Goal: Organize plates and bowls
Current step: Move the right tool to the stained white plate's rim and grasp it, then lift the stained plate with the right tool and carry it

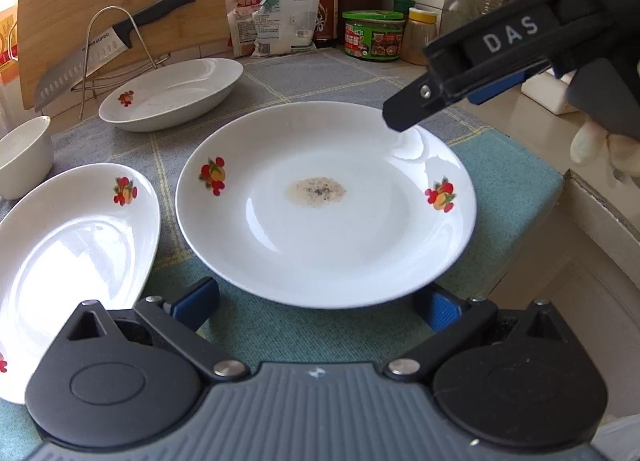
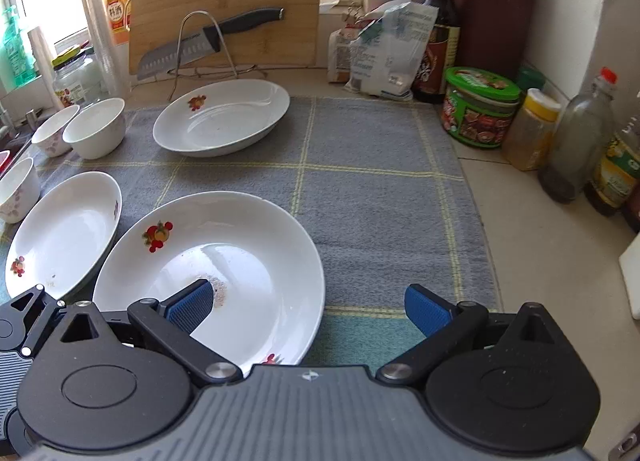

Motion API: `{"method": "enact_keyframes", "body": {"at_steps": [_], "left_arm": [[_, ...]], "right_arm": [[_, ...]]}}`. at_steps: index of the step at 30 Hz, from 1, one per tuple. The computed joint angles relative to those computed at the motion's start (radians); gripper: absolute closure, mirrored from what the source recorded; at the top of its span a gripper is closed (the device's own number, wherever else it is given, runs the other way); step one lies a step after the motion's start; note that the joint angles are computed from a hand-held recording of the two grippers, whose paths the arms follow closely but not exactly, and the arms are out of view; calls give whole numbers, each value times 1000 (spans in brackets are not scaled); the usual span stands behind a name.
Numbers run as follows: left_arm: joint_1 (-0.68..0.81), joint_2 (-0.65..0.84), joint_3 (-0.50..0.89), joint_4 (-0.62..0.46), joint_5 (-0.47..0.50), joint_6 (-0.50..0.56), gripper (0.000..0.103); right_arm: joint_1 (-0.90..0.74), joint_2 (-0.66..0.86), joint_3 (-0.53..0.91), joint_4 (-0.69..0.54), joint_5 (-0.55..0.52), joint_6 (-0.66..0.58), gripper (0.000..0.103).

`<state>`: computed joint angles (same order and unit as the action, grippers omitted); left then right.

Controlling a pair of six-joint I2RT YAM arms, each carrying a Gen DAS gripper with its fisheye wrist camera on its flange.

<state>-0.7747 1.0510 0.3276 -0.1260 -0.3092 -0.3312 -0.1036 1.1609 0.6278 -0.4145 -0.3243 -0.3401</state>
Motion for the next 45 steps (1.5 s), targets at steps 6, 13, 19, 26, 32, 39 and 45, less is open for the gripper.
{"method": "enact_keyframes", "body": {"at_steps": [6,13,19,26,32,39,45], "left_arm": [[14,25,18,5,13,15,0],[1,15,-4,34,-2,10,0],[-4,0,-36,83,-11,22,0],[5,0,-35,86,-1,38,0],[-2,-10,-56,119,-12,50,0],[-9,-24,-79,152,-18,72,0],[-9,-32,-87,160,-21,81,0]], "right_arm": [[28,198,82,8,-62,-77,0],[62,341,173,-49,-70,-167,0],[90,358,186,-77,-32,-264,0],[71,385,229,-140,-44,-374,0],[47,427,288,-217,-79,-492,0],[16,556,449,-345,-205,-612,0],[14,682,588,-472,-272,-687,0]]}}
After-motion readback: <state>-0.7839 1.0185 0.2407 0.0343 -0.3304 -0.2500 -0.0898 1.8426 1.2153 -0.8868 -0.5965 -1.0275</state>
